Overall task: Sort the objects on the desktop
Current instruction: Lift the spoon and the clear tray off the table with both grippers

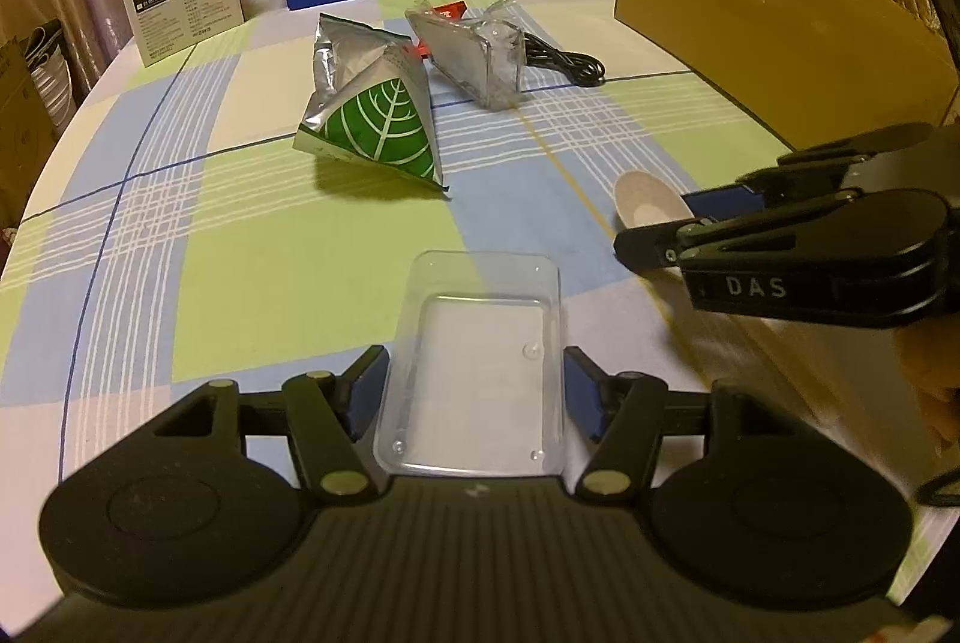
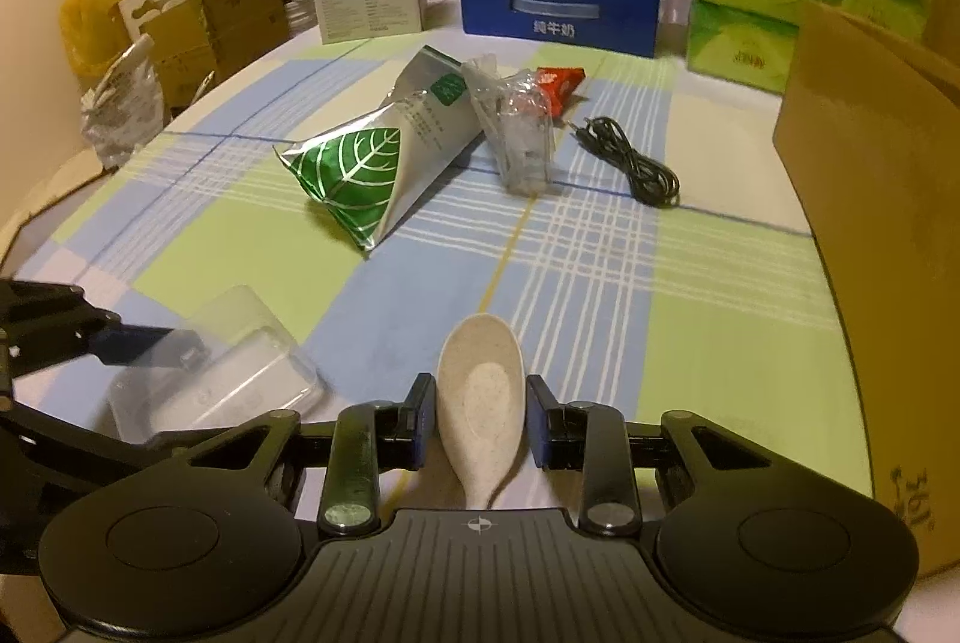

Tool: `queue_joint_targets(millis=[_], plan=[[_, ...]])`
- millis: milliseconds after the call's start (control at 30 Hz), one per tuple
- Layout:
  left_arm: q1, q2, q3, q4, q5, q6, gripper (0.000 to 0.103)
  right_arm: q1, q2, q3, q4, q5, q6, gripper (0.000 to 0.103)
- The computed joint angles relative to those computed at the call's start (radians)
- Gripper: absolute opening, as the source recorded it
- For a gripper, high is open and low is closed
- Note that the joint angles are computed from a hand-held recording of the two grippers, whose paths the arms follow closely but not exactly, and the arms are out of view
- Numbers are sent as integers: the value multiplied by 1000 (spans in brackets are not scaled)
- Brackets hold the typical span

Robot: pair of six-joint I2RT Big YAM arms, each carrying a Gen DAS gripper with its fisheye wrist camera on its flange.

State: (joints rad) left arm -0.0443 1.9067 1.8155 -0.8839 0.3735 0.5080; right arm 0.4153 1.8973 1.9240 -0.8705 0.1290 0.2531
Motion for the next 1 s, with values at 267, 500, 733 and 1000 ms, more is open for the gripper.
queue_joint_targets(millis=[267,500,733,1000], plan=[[-3,-6,-12,17,-6,13,58,-3,-33,-29,33,11,66,28],[-5,-9,-19,27,-9,15,58,-11,-43,-35,36,2,108,28],[-4,-23,-30,49,-2,-8,52,-14,-67,-64,65,-4,125,28],[5,-57,-38,81,56,-71,52,-11,-115,-105,132,9,140,27]])
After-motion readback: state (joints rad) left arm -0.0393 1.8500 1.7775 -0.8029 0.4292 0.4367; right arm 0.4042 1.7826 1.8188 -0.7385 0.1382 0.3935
